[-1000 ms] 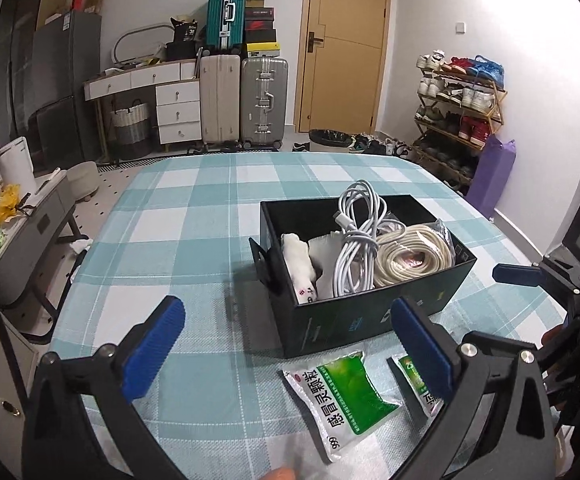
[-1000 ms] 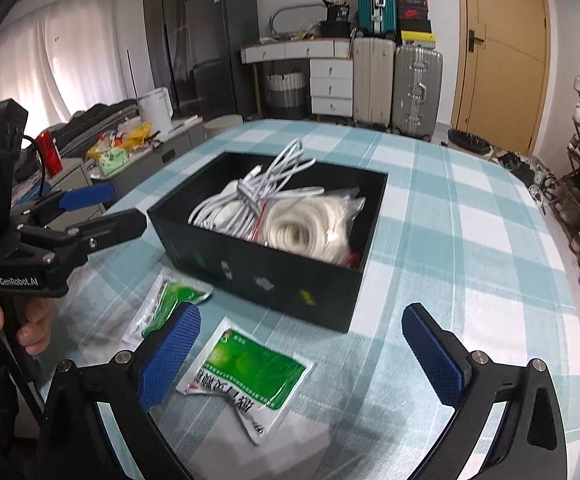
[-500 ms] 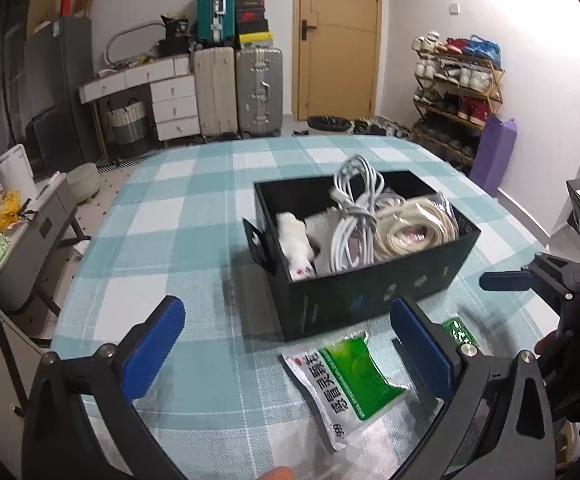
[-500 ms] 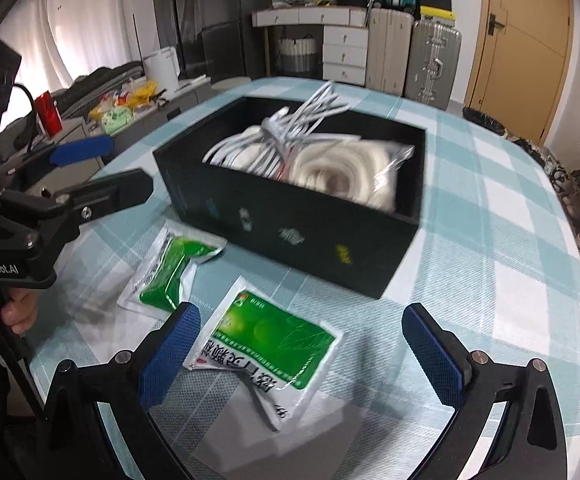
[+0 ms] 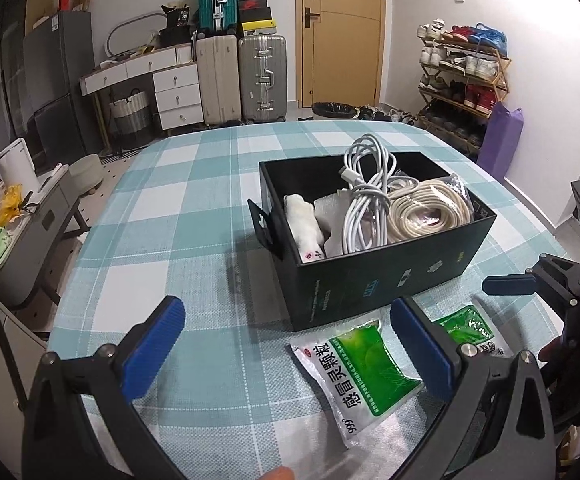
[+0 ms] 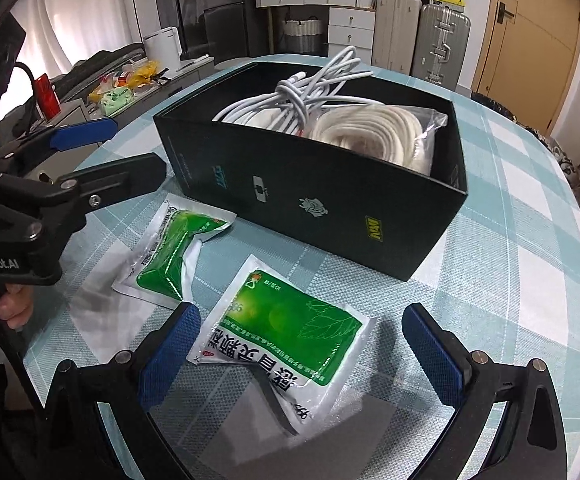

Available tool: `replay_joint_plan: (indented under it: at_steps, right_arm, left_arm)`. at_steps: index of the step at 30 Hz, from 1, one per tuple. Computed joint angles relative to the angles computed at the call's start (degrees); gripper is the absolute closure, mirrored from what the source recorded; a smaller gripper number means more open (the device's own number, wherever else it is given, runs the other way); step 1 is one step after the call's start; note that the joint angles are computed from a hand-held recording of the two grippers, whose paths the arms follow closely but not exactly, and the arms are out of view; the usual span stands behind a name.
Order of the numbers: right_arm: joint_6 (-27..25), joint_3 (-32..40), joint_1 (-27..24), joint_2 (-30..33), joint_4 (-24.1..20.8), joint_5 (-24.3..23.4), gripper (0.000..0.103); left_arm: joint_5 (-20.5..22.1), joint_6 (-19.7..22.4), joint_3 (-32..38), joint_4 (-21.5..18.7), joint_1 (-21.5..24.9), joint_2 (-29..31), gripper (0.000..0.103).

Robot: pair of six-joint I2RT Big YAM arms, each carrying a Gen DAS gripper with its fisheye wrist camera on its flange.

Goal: Organize soft objects

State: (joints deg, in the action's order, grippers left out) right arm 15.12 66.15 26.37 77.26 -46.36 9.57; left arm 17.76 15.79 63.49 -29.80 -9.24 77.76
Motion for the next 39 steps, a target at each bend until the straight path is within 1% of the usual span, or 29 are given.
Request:
replay_joint_plan:
  at_steps: [5,11,17,24,32,35,39]
  right_arm:
    - [-0.5,0.6,0.4,0.9,-1.2,0.2,0.001]
    - [-1.4,0.5,-1.1,0.3,-2.2,-0.6,0.001]
    - [-1.6,0.0,-2.1,-0.4,-1.9,-1.9,0.001]
    - [-1.1,0.0,-1.4,0.5,-1.5,-0.2,0.001]
    - [-0.6,-0.6,-2.6,-0.2,-1.6,-0.5,0.001]
    - [-0.7,-0.7,-2.6,-0.3,-1.4,-0.5,0.001]
    - [-1.1,-0.7,-2.8,-0.2,-1.2,-0.8,0.001]
  left_arm:
    - [-0.2,0.3,0.1,-0.7,-0.2,0.2,0.0]
    - [-0.4,1.1,0.3,-1.5,-0.3,0.3,0.0]
    - [-0.5,1.7,0.4,-2.3,-0.4,0.6,0.0]
    - [0.4,2.8,1.3,-5.3,-0.8,1.5,0.0]
    - [0.9,2.8,1.9,-8.2,-1.3,2.5,0.0]
    - [-0.1,2.3,1.7,-8.6,-1.9,2.7,0.0]
    - [-2.8,2.0,1.6,-9.1,-2.7,3.3,0.0]
